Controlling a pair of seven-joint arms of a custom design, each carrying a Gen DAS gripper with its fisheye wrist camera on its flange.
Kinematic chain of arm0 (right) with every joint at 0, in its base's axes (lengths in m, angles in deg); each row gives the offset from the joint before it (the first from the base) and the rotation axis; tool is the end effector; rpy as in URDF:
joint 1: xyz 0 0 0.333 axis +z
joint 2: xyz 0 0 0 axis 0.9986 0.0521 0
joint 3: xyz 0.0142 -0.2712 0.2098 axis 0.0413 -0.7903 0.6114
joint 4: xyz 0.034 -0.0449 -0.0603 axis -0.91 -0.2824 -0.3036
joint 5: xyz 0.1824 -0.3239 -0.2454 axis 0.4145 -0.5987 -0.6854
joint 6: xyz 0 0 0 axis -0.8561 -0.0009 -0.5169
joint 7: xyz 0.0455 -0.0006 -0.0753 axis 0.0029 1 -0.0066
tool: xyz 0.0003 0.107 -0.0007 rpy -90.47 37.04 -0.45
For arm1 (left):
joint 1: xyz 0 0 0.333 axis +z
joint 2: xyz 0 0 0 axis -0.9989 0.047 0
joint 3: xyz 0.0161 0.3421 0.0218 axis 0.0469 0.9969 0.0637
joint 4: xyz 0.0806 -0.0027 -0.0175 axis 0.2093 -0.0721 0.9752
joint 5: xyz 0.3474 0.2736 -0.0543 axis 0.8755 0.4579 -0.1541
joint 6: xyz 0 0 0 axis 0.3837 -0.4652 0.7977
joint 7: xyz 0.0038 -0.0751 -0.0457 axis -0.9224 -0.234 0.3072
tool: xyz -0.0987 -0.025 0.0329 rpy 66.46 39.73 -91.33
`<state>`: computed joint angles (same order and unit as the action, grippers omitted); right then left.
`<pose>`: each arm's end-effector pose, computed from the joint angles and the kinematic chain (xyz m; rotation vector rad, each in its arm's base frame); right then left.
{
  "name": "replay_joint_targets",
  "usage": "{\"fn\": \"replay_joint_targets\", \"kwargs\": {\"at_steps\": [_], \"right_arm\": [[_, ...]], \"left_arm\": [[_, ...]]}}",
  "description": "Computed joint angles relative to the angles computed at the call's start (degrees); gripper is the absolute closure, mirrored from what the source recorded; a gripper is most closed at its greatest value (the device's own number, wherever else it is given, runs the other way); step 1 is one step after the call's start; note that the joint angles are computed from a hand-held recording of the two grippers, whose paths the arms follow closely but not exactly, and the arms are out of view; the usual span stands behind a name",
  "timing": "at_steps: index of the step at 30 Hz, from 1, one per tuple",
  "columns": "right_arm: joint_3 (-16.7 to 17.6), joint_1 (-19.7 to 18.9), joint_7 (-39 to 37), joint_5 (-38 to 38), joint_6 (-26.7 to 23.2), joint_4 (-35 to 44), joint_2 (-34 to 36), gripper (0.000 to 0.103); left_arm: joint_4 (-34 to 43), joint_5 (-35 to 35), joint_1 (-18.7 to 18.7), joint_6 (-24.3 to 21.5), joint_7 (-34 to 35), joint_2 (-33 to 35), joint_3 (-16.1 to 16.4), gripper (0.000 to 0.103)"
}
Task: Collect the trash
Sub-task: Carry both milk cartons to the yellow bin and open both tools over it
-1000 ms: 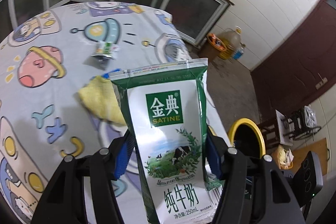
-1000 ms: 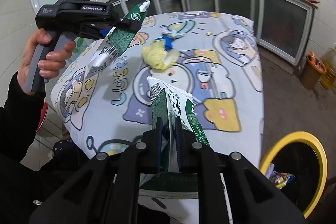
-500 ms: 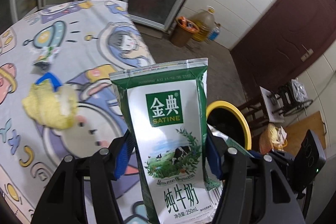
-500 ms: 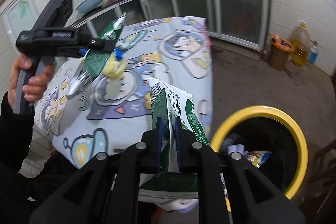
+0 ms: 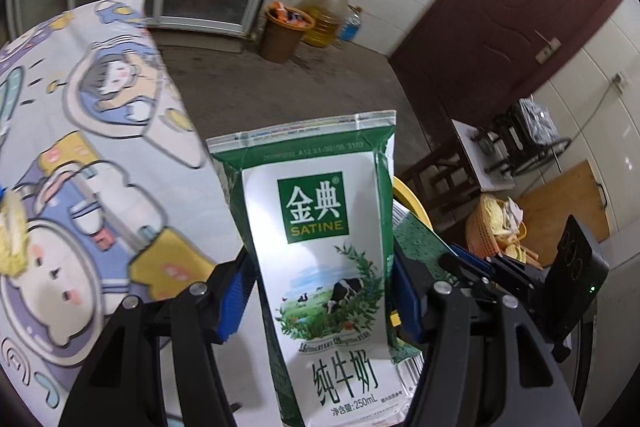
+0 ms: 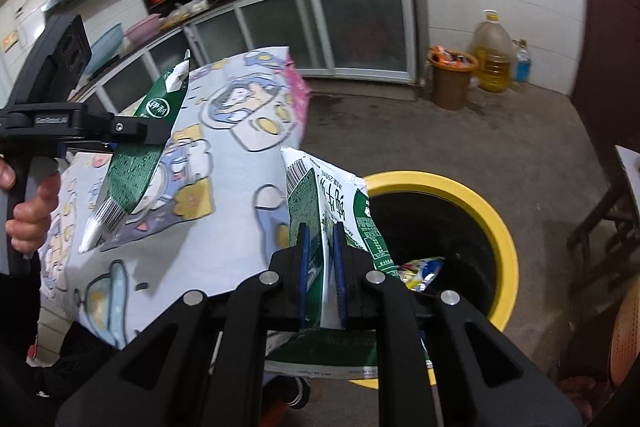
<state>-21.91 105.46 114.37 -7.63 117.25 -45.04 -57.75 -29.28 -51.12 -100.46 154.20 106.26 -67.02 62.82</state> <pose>0.5633 0.1787 0.4813 -1.7553 1.6183 -0.4315 0.6809 -0.3354 0.5186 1.6868 -2.3638 0.9931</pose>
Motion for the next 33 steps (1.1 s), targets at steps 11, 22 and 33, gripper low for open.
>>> {"fn": "replay_joint_targets", "kwargs": {"at_steps": [11, 22, 33], "right_arm": [[1.34, -6.87, 23.41, -17.26, -0.82, -1.60, 1.47, 0.091], [0.27, -8.04, 29.06, -19.28, -0.86, -1.38, 3.75, 0.090], [0.37, -10.91, 46.52, -36.33, -2.71, -1.50, 2.41, 0.055]], "left_arm": [[7.97, 5.09, -4.30, 0.09, -3.44, 8.79, -0.36, 0.045], [13.33, 7.70, -7.02, 1.29, -4.64, 14.46, -0.87, 0.044], [4.48, 5.13, -5.23, 9.56, -2.41, 8.73, -0.99, 0.027]]}}
